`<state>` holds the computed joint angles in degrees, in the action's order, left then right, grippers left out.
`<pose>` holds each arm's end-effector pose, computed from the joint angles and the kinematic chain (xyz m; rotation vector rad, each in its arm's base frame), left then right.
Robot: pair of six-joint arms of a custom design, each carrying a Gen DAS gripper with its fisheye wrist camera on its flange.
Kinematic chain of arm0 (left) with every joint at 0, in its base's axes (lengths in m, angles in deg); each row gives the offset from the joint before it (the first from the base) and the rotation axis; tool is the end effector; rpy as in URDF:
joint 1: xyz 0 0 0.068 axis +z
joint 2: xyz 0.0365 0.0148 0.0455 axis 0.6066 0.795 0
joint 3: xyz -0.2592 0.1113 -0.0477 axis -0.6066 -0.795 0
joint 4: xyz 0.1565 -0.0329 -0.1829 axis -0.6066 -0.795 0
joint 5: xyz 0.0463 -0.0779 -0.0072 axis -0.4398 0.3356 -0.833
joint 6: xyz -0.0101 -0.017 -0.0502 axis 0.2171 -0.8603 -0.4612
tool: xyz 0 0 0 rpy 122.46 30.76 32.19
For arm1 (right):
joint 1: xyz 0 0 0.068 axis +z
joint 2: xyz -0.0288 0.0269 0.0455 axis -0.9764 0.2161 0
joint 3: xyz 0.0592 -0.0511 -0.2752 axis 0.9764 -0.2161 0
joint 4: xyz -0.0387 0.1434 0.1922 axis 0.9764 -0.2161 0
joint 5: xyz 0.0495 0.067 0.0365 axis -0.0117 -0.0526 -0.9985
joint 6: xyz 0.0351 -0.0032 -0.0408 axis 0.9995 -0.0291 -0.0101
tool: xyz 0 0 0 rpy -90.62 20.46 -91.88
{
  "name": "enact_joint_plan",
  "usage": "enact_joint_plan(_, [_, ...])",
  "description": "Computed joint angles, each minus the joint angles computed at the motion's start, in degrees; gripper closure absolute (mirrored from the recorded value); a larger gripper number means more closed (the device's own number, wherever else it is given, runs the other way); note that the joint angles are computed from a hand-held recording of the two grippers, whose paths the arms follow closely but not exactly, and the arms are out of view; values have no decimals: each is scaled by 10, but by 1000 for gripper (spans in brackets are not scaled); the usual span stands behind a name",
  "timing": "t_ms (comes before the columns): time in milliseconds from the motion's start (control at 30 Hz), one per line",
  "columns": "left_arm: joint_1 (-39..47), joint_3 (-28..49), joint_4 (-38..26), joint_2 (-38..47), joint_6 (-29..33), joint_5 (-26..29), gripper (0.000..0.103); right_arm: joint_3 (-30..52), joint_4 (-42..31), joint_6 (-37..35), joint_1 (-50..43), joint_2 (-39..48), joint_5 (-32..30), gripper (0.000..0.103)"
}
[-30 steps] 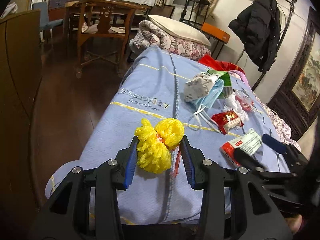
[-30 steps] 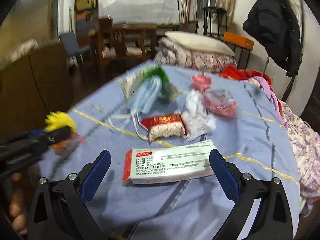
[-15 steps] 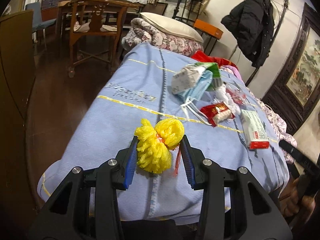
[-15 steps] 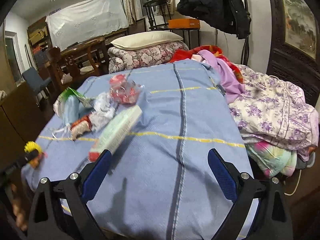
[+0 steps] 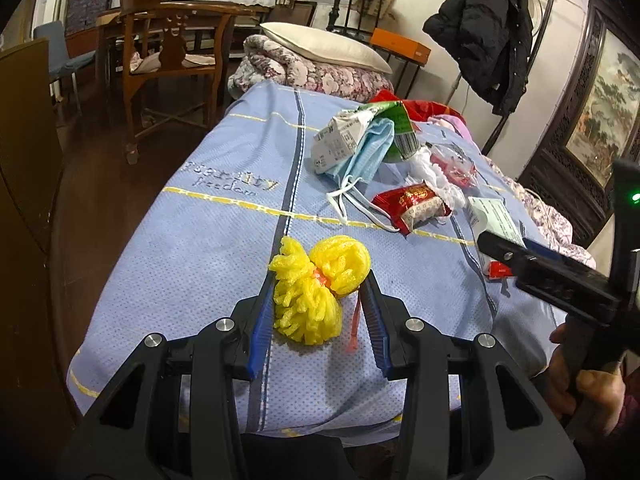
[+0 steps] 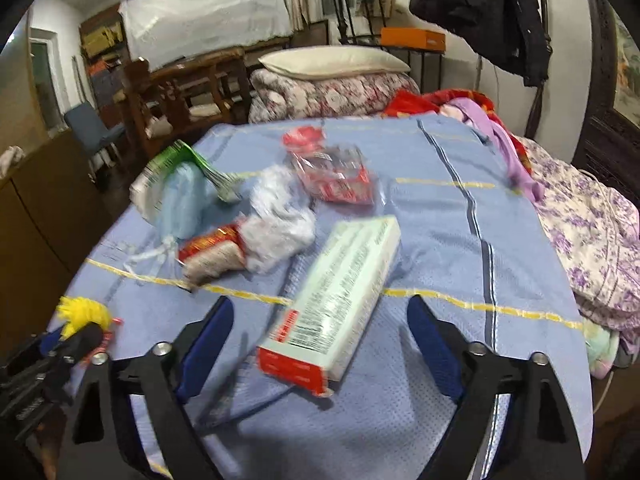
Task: Collect trash
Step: 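Grasp the white medicine box with the right tool while the left tool holds the pom-pom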
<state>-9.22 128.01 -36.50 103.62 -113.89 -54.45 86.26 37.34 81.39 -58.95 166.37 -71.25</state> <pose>0.2293 -0.2236 0.2069 -0.0200 2.3253 -0.3263 0.2664 0.0843 0.2146 -0.0096 2.3644 0.1192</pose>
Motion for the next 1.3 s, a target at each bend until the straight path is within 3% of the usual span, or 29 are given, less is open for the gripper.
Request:
enact_joint_plan(33, [1, 1, 1, 3, 0, 2, 61, 1, -1, -1, -2, 10, 3, 48])
enact_joint_plan(233, [-1, 3, 1, 5, 2, 3, 61, -47, 24, -11, -42, -54, -44, 76])
enact_joint_plan(367, [-6, 5, 0, -2, 3, 6, 61, -53, -2, -22, -75, -91, -78, 79])
enact_joint_plan(533, [-24, 17, -13, 1, 3, -4, 61, -63, -15, -25, -122, -100, -143, 77])
enact_joint_plan(667, [-27, 27, -20, 11, 1, -2, 61, -68, -10, -29, -136, -99, -155, 71])
enact_joint_plan(800, [-22, 35, -22, 18, 2, 4, 61, -63, 8, -29, -138, -91, -151, 39])
enact_joint_plan(867, [-18, 39, -22, 24, 3, 10, 61, -58, 14, -36, -130, -79, -129, 33])
enact_joint_plan(1000, [-15, 40, -21, 30, 7, 13, 61, -55, 29, -48, -125, -59, -98, 32])
enact_joint_plan(1300, [-7, 48, -12, 43, 16, 20, 61, -48, 47, -70, -140, -28, -117, 35])
